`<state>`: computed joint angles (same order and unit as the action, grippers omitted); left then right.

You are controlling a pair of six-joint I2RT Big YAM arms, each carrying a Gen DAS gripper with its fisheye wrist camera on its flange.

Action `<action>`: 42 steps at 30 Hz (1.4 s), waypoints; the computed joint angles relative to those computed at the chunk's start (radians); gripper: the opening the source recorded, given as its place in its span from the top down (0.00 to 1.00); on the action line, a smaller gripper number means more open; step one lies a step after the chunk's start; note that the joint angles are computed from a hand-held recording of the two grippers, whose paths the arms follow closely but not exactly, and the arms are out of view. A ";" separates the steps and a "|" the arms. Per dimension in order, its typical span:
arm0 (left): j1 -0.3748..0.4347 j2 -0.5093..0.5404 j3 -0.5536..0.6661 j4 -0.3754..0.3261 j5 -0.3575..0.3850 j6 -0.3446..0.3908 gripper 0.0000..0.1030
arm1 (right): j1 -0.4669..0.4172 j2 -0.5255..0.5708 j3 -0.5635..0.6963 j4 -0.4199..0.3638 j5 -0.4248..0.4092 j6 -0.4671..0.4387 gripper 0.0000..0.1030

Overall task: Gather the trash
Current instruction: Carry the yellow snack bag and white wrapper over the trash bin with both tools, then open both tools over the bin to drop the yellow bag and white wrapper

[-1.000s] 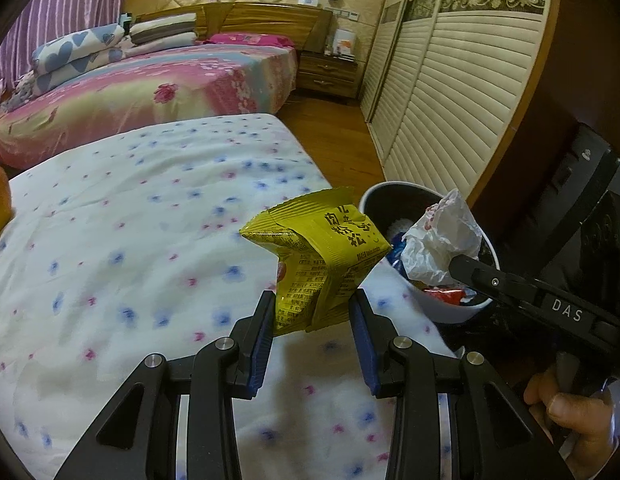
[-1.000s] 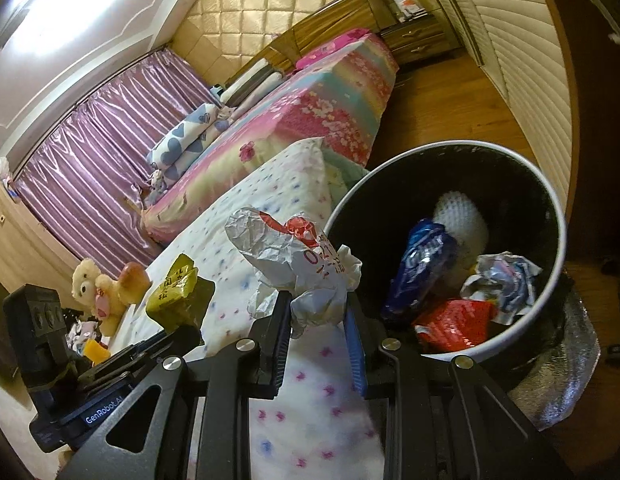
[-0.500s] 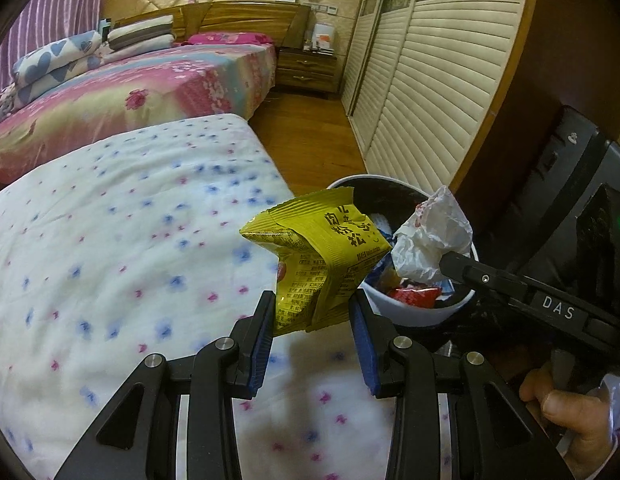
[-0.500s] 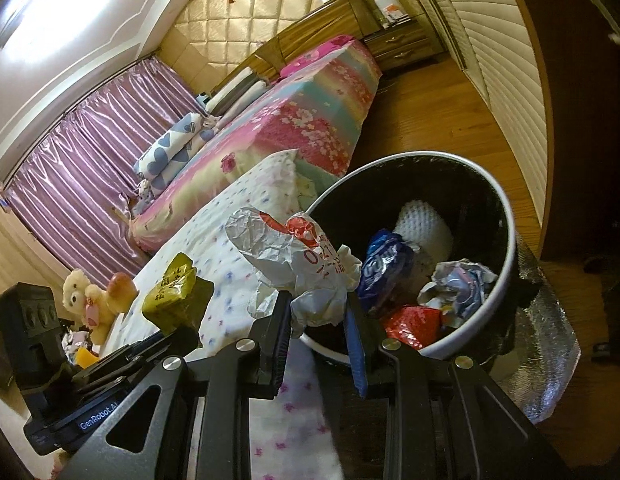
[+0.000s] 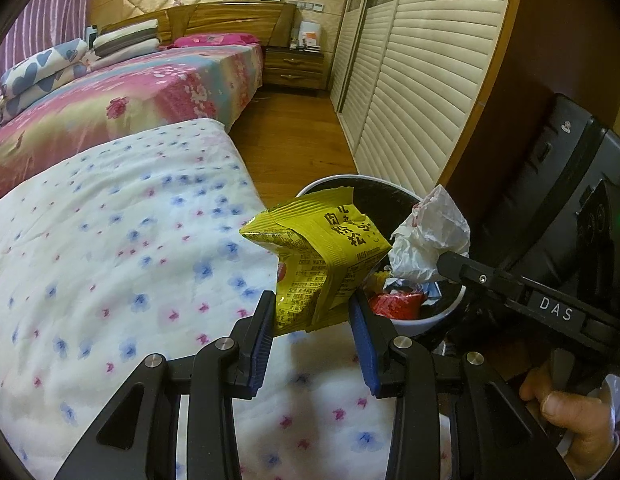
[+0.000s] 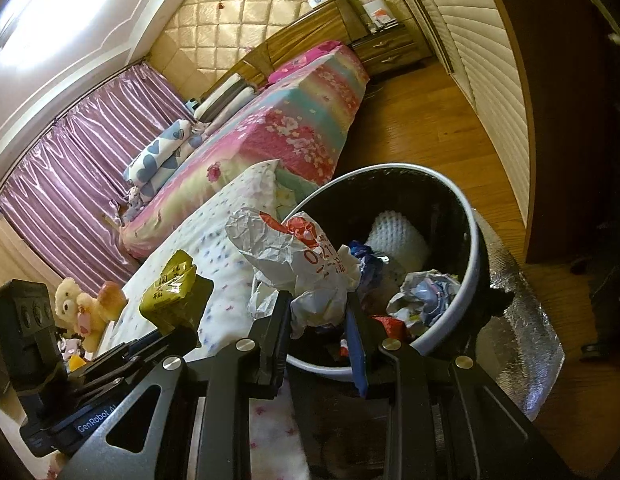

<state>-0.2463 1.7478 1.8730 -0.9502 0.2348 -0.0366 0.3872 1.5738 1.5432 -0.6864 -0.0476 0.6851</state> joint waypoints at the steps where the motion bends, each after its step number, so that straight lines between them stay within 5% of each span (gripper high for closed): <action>1: -0.002 0.006 0.007 -0.002 0.000 -0.001 0.65 | -0.001 0.001 0.001 -0.002 0.002 -0.001 0.75; 42: -0.064 0.179 0.259 -0.115 -0.045 0.010 0.64 | -0.062 0.057 0.077 -0.086 0.021 -0.036 0.71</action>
